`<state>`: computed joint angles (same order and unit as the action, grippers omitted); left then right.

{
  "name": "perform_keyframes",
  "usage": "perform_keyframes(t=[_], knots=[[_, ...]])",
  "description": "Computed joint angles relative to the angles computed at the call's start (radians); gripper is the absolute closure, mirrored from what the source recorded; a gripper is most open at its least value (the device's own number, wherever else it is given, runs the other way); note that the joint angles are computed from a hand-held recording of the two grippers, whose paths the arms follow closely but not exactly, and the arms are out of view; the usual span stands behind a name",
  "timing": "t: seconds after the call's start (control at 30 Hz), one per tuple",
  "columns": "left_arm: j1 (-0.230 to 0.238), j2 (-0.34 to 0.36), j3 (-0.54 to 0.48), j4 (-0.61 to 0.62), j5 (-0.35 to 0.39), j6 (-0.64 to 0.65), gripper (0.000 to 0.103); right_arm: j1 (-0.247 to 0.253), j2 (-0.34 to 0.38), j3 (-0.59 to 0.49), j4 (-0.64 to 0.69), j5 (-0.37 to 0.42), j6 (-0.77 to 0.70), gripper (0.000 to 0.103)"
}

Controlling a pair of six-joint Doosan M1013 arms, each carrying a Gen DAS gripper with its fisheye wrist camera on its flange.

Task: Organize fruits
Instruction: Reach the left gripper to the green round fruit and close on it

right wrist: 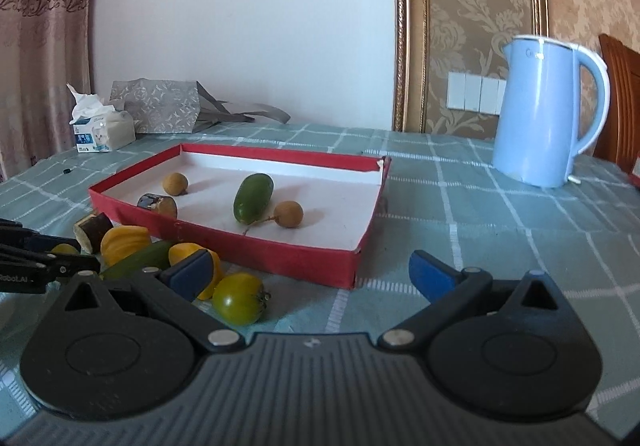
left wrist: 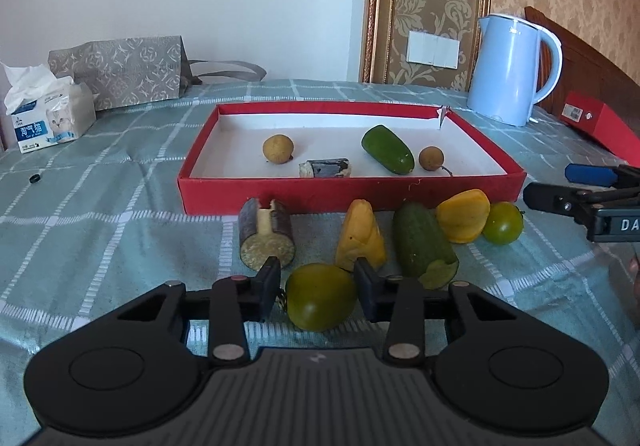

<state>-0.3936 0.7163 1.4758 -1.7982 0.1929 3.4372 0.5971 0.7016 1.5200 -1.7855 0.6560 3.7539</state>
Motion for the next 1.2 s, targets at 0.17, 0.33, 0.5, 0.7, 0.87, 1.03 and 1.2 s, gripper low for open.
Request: perform_keyframes(t=[0.17, 0.33, 0.5, 0.7, 0.87, 1.03, 1.2], knots=[[0.018, 0.011, -0.022, 0.194, 0.052, -0.244, 0.064, -0.001, 0.003, -0.009, 0.025, -0.038, -0.069, 0.0], [0.018, 0.011, -0.021, 0.191, 0.056, -0.245, 0.064, -0.001, 0.006, -0.026, 0.073, -0.088, -0.172, 0.003], [0.022, 0.013, -0.023, 0.195, 0.069, -0.258, 0.064, -0.008, 0.017, -0.058, 0.19, -0.132, -0.31, 0.021], [0.026, 0.015, -0.025, 0.197, 0.08, -0.268, 0.064, -0.017, 0.028, -0.083, 0.261, -0.176, -0.412, 0.047], [0.026, 0.015, -0.025, 0.197, 0.08, -0.268, 0.064, -0.02, 0.031, -0.09, 0.294, -0.189, -0.451, 0.056], [0.026, 0.014, -0.025, 0.196, 0.081, -0.268, 0.064, -0.019, 0.036, -0.103, 0.341, -0.199, -0.525, 0.068], [0.026, 0.014, -0.025, 0.193, 0.079, -0.265, 0.064, -0.02, 0.031, -0.093, 0.299, -0.185, -0.442, 0.069]])
